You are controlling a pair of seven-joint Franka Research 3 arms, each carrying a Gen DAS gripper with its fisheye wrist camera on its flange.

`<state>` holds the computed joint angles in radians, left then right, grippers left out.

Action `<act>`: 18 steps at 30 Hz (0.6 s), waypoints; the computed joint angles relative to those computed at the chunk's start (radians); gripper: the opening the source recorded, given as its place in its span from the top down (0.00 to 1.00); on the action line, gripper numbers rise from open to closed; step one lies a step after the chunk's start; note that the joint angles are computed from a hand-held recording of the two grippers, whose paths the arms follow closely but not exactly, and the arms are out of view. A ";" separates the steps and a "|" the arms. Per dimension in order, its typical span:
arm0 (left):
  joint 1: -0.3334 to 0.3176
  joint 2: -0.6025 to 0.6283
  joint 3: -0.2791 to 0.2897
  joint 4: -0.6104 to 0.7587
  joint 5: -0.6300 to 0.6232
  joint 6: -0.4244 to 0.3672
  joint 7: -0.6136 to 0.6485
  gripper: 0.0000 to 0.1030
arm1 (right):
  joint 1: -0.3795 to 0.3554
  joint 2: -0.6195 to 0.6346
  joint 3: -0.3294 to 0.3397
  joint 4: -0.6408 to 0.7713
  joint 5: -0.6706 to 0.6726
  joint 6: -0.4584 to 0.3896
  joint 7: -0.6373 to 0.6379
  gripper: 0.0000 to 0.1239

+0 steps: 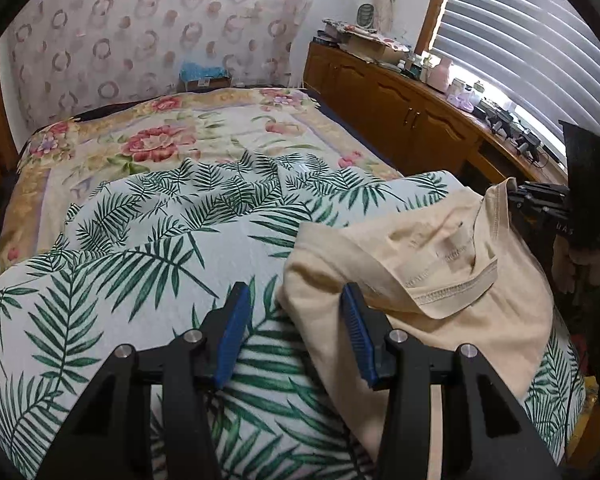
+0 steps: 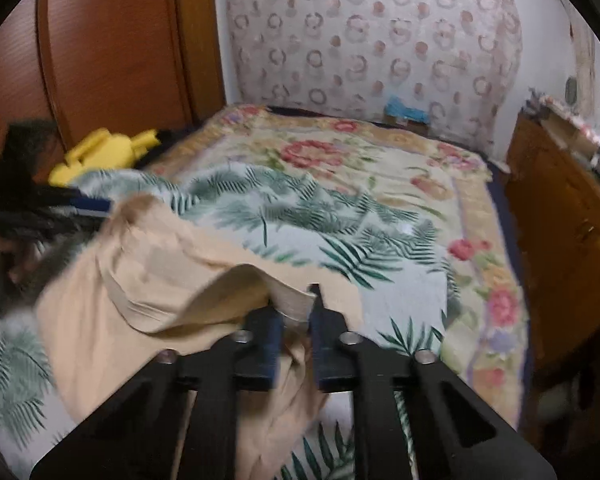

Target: Fold small clothes

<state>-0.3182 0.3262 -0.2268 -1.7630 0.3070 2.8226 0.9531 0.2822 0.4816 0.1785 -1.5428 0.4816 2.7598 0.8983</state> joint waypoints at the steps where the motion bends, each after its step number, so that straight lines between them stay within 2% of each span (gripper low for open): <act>1: -0.005 0.002 0.008 0.002 0.008 -0.001 -0.012 0.55 | -0.003 0.009 0.003 0.016 0.014 -0.008 0.002 0.99; 2: -0.016 0.003 0.025 0.004 0.028 -0.009 -0.038 0.55 | 0.020 0.014 -0.029 0.022 -0.006 0.017 0.069 0.99; 3: -0.031 0.002 0.044 0.005 0.057 -0.015 -0.070 0.55 | 0.058 0.027 -0.090 0.044 -0.051 0.009 0.188 0.99; 5: -0.047 -0.006 0.070 -0.005 0.108 -0.027 -0.132 0.55 | 0.105 0.038 -0.167 0.060 -0.138 0.000 0.359 0.99; 8: -0.028 -0.020 0.059 -0.029 0.119 -0.019 -0.150 0.55 | 0.119 0.042 -0.192 0.068 -0.224 -0.027 0.467 0.97; 11: -0.017 -0.037 0.049 -0.051 0.126 0.000 -0.162 0.55 | 0.118 0.023 -0.186 0.043 -0.296 -0.016 0.503 0.85; 13: -0.003 -0.045 0.027 -0.063 0.101 0.017 -0.141 0.55 | 0.123 -0.001 -0.189 0.011 -0.337 0.003 0.528 0.64; 16: 0.008 -0.053 0.002 -0.079 0.066 0.039 -0.102 0.55 | 0.078 -0.042 -0.124 -0.045 -0.307 0.026 0.470 0.55; 18: 0.017 -0.048 -0.014 -0.075 0.035 0.041 -0.068 0.55 | 0.078 -0.061 -0.114 -0.074 -0.303 0.023 0.459 0.52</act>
<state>-0.3016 0.2782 -0.2411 -1.8378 0.3417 2.8634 0.8854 0.3601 0.4204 0.0646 -1.6167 0.1789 2.7828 1.3576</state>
